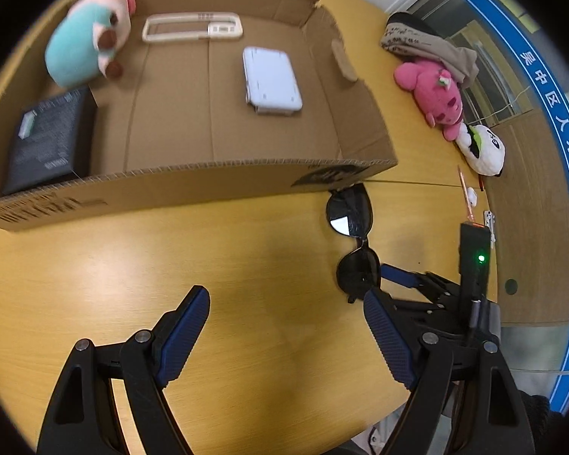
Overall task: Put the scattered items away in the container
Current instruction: 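Close both grippers on the frame of the black sunglasses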
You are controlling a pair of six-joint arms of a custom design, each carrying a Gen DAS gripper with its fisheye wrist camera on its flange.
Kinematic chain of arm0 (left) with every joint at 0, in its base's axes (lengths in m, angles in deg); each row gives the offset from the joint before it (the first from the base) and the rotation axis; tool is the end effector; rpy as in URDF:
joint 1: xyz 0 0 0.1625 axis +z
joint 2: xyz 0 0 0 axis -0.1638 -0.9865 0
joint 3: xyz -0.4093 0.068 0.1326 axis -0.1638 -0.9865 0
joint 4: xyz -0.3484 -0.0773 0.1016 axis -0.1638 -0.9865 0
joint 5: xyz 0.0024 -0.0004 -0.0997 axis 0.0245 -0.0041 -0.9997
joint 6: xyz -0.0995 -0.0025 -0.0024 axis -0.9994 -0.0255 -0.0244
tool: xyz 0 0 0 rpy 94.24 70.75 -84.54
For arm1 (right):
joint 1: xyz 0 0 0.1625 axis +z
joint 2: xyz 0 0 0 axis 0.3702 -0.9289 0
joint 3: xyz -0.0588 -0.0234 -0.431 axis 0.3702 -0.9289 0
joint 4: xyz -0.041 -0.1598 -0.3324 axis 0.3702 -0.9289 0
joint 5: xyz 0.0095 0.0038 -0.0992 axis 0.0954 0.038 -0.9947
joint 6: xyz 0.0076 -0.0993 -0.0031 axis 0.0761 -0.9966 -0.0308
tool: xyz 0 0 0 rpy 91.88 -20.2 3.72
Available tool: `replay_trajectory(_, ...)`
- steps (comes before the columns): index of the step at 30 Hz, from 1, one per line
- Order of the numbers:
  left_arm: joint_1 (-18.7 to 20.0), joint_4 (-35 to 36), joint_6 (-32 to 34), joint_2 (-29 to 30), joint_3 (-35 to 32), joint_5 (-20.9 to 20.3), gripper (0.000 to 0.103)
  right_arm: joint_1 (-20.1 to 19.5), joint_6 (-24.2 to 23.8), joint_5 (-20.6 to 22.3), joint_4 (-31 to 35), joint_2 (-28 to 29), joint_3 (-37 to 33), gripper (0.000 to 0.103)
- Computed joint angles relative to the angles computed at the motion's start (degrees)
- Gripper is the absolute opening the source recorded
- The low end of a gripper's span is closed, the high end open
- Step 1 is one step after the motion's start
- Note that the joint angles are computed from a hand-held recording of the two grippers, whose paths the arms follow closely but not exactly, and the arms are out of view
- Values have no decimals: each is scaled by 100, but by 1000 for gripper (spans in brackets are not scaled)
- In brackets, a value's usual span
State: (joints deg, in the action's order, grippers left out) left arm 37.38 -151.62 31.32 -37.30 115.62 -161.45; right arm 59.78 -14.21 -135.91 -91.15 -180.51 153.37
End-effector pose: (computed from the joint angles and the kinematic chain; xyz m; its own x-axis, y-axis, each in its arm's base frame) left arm -0.3555 -0.3546 0.0911 -0.8658 0.4032 -0.2964 0.3718 0.9147 0.1580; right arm 0.0410 -0.3061 0.2985 -0.8418 0.3154 0.4382 0.1420 0.9124 -0.3839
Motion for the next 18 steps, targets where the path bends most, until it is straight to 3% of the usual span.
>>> replay_trajectory(1,47,-26,9,50,-4,-61,83,-28,23,-54,-49,83,3,67)
replay_trajectory(4,161,-4,120,218,-88,-198,83,25,-25,-137,-305,270,6,55)
replay_trajectory(5,185,8,165,274,-131,-233,83,29,-35,-143,-342,315,1,45)
replay_trajectory(8,262,-16,322,462,-255,-404,83,-65,-114,34,-528,346,64,40)
replay_trajectory(15,495,-432,609,1301,-495,-1015,83,-767,-256,1126,-974,-64,545,34)
replay_trajectory(18,491,-517,732,1696,-637,-1287,82,-936,-372,1385,-1038,-188,709,33)
